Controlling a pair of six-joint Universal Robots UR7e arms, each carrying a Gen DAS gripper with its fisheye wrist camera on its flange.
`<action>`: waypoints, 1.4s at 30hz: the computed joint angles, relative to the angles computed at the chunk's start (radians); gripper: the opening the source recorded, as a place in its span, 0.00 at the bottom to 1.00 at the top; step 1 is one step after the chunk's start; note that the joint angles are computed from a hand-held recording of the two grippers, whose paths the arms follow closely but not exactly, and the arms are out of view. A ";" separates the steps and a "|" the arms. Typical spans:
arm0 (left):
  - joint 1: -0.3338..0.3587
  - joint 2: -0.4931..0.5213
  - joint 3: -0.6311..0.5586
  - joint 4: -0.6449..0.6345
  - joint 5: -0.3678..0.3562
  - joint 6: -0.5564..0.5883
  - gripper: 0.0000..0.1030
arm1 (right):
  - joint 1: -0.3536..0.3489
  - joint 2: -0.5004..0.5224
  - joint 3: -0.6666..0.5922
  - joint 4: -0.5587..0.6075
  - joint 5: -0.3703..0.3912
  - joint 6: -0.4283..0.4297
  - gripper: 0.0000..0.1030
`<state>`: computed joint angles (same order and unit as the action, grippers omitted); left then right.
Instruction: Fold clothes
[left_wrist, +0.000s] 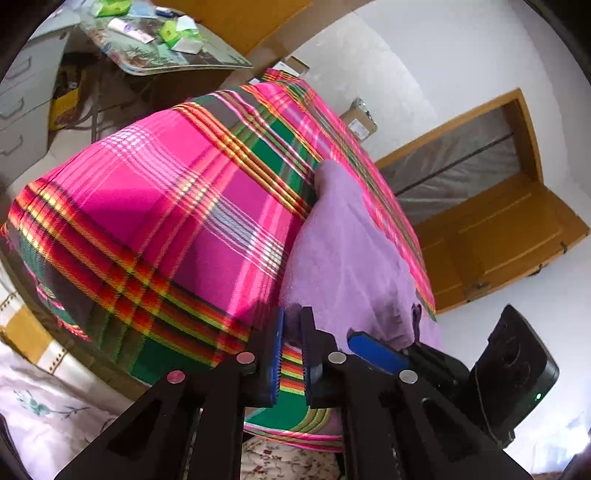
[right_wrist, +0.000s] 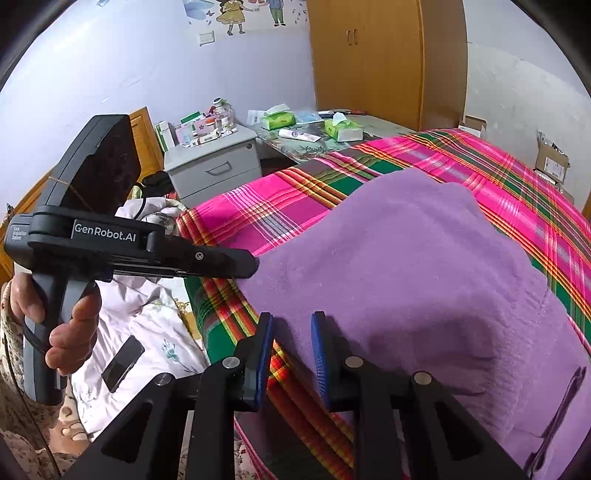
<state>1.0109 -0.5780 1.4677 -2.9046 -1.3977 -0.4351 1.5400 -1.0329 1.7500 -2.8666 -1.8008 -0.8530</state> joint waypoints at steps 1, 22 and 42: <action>0.000 0.000 -0.002 0.003 0.002 -0.002 0.08 | 0.003 0.002 0.001 -0.007 -0.001 -0.007 0.21; 0.032 0.039 -0.163 0.118 -0.039 0.102 0.54 | 0.083 0.164 0.014 -0.363 -0.164 -0.179 0.37; 0.084 0.443 -1.006 0.787 -0.219 0.186 0.52 | 0.076 0.177 -0.033 -0.303 -0.130 -0.137 0.37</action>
<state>1.0951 -0.1345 0.4617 -2.1180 -1.6169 -0.2489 1.6156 -0.8561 1.7173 -3.1693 -1.9311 -0.9898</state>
